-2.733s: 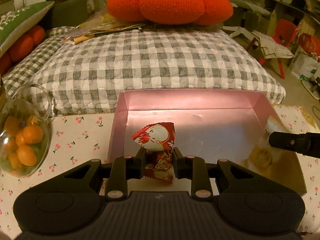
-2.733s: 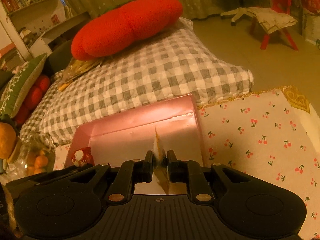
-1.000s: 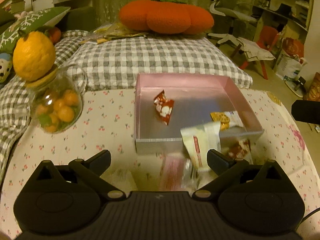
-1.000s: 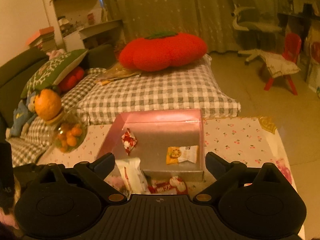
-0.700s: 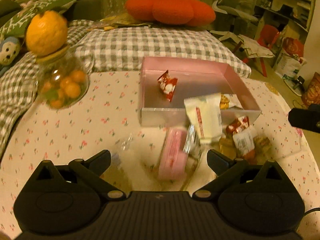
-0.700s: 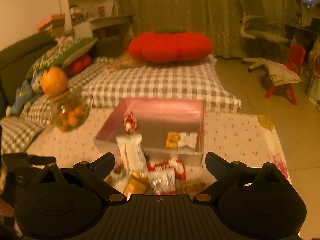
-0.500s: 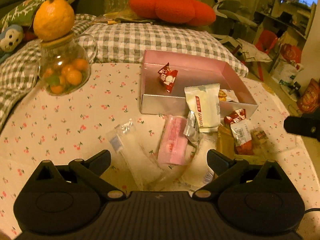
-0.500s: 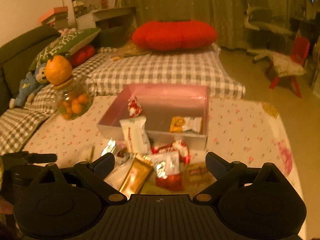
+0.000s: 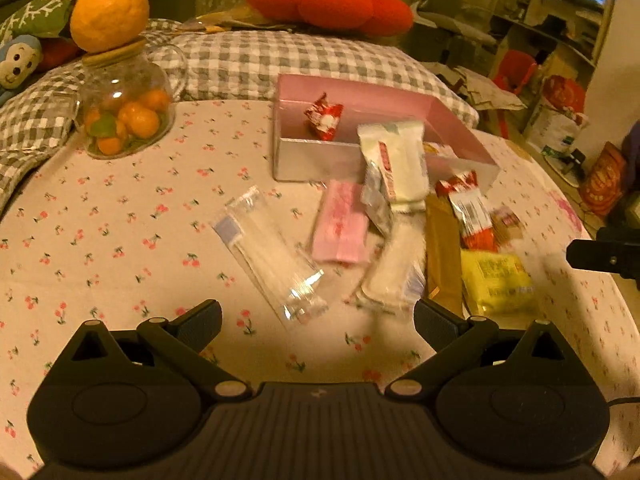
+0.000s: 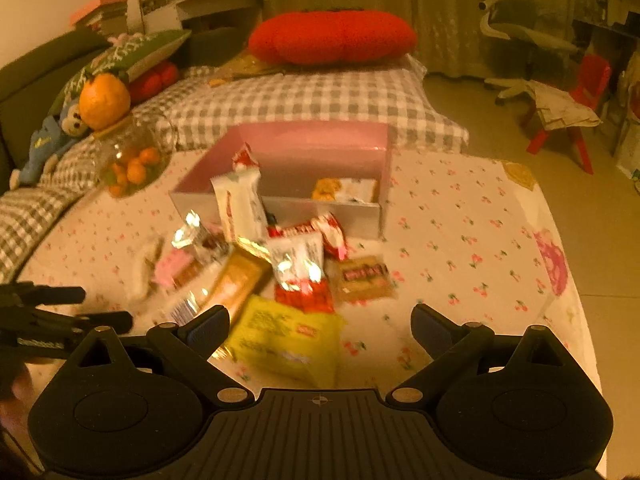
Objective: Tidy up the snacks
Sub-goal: 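Withdraw both tools from the box back over the snacks, then grasp the clear wrapped bread with the left gripper while the right gripper grasps the yellow biscuit pack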
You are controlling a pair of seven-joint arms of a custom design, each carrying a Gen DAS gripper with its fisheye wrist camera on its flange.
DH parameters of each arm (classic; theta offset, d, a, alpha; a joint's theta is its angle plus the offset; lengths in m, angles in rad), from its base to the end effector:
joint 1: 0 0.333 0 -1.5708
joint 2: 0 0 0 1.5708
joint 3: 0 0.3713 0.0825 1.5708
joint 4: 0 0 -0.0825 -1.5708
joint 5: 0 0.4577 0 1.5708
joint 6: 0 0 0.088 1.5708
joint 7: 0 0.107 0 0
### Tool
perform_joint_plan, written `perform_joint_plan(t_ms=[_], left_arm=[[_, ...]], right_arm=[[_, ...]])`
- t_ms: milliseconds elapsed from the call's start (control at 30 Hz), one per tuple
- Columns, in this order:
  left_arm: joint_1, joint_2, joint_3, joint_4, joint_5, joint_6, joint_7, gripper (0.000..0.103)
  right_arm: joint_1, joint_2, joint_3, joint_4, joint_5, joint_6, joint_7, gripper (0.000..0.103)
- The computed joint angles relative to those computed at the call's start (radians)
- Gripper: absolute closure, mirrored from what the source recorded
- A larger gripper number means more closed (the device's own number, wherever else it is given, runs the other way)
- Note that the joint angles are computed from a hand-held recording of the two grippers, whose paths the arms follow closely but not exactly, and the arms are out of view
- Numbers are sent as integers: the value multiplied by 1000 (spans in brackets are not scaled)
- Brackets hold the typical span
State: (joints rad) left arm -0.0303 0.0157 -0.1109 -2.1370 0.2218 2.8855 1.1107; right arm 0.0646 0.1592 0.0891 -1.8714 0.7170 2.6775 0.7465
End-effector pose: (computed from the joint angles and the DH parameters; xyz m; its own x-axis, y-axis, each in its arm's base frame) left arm 0.6440 -0.1041 0.4986 0.0775 -0.9891 0.1253 -0.7352 -0.1416 -0.6629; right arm 0.7135 0.0866 0.5183 0.4555 -0.8827 -0.1154 -0.6592 -0.2473 -0.7101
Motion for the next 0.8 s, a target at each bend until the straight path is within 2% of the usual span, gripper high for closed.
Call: perform_joint_plan(t_ms=[133,300,367,533,633,733,800], left_arm=[[-5,-4,-7,-20,-22,21,55,1],[-13,10,-4,-23,30,51,76,1],[-15,14,7,-23,93,49,26,1],[-8,19,24,-22,126,34,-92,1],[-4,22,34,-16,169,39,-195,1],[-5,30,48,3,265,32,-336,1],[-5,41,53,21,287,13,-400,1]], right_arm=[[-6,-6,-4,-30,-6,14,-38,4],[-11,-10,1,-53,1,12,-101,4],[-9,-11,1,-60,-2,1,-129,4],[3,5,0,-57,-50,-30,-189,4],[12,22,5,-51,-97,-20,-217,4],[18,41,12,-44,-153,-5,-222,4],[-1,49,36,-39,-103,3,-284,3]])
